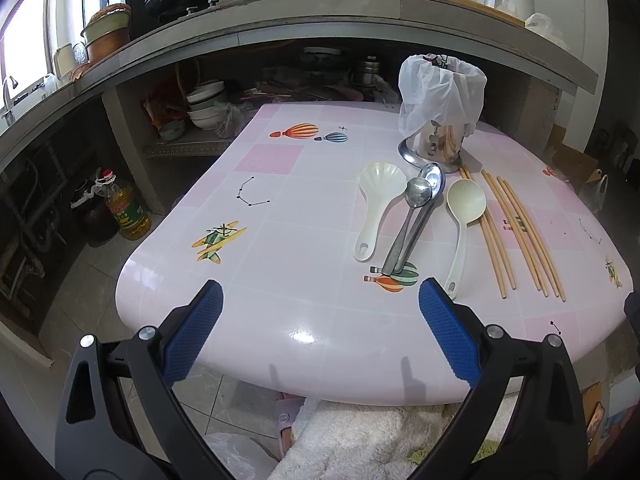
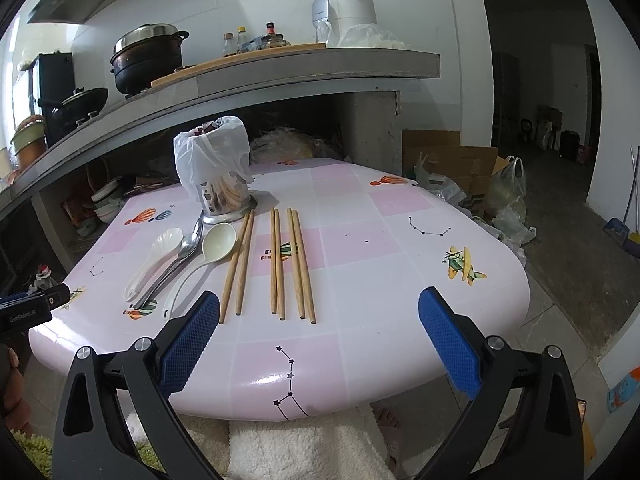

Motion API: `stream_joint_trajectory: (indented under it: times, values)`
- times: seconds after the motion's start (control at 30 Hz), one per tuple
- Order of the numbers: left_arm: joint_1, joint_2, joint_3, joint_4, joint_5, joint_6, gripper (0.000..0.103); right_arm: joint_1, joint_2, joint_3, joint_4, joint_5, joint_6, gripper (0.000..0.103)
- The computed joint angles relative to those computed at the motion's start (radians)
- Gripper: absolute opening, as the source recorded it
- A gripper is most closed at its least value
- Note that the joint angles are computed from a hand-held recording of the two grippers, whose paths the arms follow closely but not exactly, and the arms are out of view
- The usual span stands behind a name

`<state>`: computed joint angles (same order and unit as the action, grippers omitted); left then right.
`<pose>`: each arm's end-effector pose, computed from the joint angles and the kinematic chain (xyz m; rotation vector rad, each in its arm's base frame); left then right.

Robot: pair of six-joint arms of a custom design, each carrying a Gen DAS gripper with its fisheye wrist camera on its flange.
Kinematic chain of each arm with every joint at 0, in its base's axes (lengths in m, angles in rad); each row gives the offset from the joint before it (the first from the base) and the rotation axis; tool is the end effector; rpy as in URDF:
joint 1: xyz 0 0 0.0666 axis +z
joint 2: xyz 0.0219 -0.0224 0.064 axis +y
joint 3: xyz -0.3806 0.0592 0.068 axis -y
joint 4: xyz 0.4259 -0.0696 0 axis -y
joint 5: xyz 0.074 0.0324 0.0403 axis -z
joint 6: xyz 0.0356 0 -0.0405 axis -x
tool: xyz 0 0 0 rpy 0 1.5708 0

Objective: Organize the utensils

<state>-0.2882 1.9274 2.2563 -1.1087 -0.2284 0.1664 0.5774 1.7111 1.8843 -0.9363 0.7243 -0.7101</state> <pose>0.6721 -0.1912 0.5245 0.0303 2.3254 0.0410 0.5448 0.3263 0.5016 0.4760 2.0622 -0.0972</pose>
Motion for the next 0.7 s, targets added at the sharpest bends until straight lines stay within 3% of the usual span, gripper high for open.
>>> stream_joint_trajectory:
  times: [0.7]
  values:
    - [0.0, -0.011, -0.021, 0.022, -0.001, -0.005, 0.095, 0.005, 0.003, 0.005, 0.0, 0.01, 0.012, 0.097]
